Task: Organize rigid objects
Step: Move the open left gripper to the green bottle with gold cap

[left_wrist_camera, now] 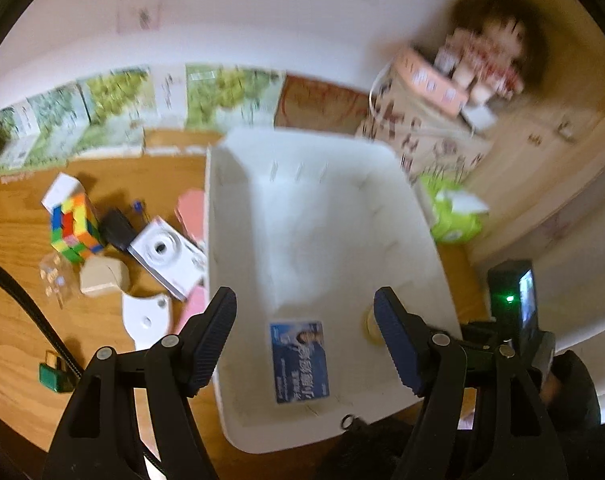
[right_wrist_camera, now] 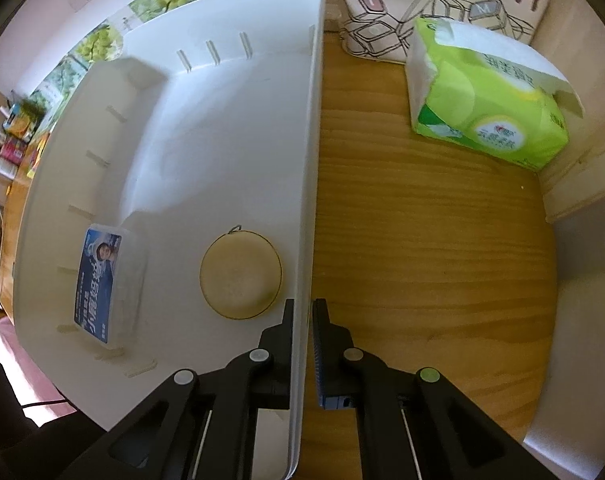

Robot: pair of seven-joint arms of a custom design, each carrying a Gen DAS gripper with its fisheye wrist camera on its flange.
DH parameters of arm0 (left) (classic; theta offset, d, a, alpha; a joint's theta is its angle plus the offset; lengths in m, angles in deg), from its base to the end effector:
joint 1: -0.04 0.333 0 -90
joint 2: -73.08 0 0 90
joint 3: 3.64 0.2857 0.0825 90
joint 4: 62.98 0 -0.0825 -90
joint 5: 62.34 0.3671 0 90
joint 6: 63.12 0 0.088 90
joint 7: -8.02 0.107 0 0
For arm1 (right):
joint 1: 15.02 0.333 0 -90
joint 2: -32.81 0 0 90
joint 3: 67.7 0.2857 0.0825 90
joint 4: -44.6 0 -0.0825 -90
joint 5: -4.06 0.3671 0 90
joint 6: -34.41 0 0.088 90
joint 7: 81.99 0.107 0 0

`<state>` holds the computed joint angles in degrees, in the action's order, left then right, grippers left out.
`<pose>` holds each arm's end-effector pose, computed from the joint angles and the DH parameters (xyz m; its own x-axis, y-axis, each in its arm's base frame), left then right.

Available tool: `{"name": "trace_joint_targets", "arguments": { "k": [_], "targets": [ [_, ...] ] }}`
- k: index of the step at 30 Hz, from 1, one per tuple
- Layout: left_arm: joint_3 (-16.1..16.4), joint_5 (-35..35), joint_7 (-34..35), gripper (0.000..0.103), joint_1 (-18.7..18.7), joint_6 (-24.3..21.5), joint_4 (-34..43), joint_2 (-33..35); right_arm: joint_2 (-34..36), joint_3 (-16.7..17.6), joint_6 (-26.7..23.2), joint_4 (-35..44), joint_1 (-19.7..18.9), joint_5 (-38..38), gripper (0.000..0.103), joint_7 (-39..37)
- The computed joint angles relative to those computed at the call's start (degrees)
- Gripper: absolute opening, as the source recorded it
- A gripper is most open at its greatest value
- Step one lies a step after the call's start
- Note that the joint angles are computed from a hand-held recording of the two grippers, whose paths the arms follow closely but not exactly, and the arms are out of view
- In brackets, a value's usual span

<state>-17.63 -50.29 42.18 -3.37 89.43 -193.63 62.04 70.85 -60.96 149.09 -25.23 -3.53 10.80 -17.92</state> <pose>0.4919 -0.1649 0.4737 0.3909 -0.8710 0.2976 -0.7307 -0.4903 -0.4751 0.6841 0.2105 0.3804 0.6472 -0.7537 -0.1145 -0.7594 -0.6241 -0.1839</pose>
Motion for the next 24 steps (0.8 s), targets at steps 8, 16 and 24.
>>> {"name": "trace_joint_targets", "arguments": {
  "k": [8,16,24],
  "targets": [
    [-2.6,4.0,-4.7,0.075,4.7,0.1,-8.6,-9.6,-0.5,-0.9,1.1,-0.2,1.4,-1.9,0.005,4.7],
    [-1.2,0.3,-3.0,0.075,6.3,-5.1,-16.3,-18.0,-0.6,-1.7,1.8,0.0,3.0,-4.2,0.006,12.4],
    [0.9,-5.8,0.4,0.075,7.8,-7.3,-23.4,-25.0,-1.7,-2.7,3.2,-1.7,4.4,-7.9,0.01,19.0]
  ]
}}
